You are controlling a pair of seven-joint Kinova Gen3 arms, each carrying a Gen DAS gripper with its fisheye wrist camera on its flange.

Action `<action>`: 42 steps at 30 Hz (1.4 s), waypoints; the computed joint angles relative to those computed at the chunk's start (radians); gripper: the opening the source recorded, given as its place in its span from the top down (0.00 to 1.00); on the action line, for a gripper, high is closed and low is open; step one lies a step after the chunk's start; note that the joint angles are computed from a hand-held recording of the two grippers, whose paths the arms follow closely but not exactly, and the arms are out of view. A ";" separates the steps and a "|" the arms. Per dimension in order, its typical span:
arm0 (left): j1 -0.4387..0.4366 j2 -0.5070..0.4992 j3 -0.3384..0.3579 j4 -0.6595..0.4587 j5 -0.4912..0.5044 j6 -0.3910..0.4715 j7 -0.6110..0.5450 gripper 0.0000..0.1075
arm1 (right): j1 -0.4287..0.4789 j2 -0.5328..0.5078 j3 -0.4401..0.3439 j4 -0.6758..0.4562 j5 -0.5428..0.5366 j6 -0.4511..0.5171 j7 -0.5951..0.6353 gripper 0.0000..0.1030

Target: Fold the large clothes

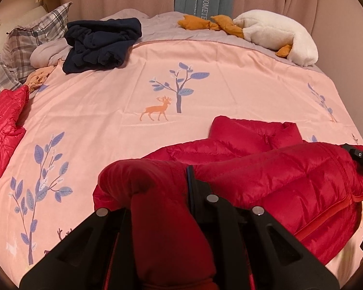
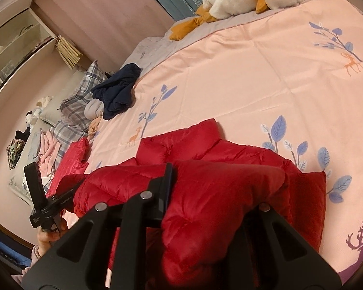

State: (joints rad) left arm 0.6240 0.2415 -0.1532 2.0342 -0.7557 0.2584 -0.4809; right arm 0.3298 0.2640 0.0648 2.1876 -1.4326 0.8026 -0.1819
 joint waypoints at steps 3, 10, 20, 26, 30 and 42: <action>0.047 0.024 -0.061 -0.017 0.087 -0.004 -0.080 0.88 | -0.009 0.019 -0.003 -0.011 0.004 -0.017 -0.014 0.85; 0.210 0.085 -0.276 -0.049 0.370 -0.026 -0.344 0.87 | -0.016 0.045 -0.021 -0.038 0.030 -0.046 -0.058 0.85; 0.017 0.099 -0.052 -0.078 0.211 0.017 -0.216 0.87 | -0.004 0.077 -0.047 -0.066 0.065 -0.057 -0.107 0.85; -0.179 0.096 0.169 -0.084 0.101 0.040 -0.116 0.87 | 0.033 0.097 -0.052 -0.079 0.062 0.003 -0.130 0.78; -0.365 0.081 0.342 -0.071 0.167 0.017 -0.181 0.85 | 0.081 0.116 -0.048 -0.074 0.023 0.100 -0.102 0.57; -0.920 0.073 0.832 0.065 0.652 -0.278 -0.522 0.26 | 0.092 0.068 0.019 -0.019 -0.117 0.159 -0.033 0.24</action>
State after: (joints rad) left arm -0.2963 0.3143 0.6788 2.0996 -0.1034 -0.0198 -1.0029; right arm 0.4213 0.3324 0.0834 2.1683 -1.5494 0.9614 -0.2145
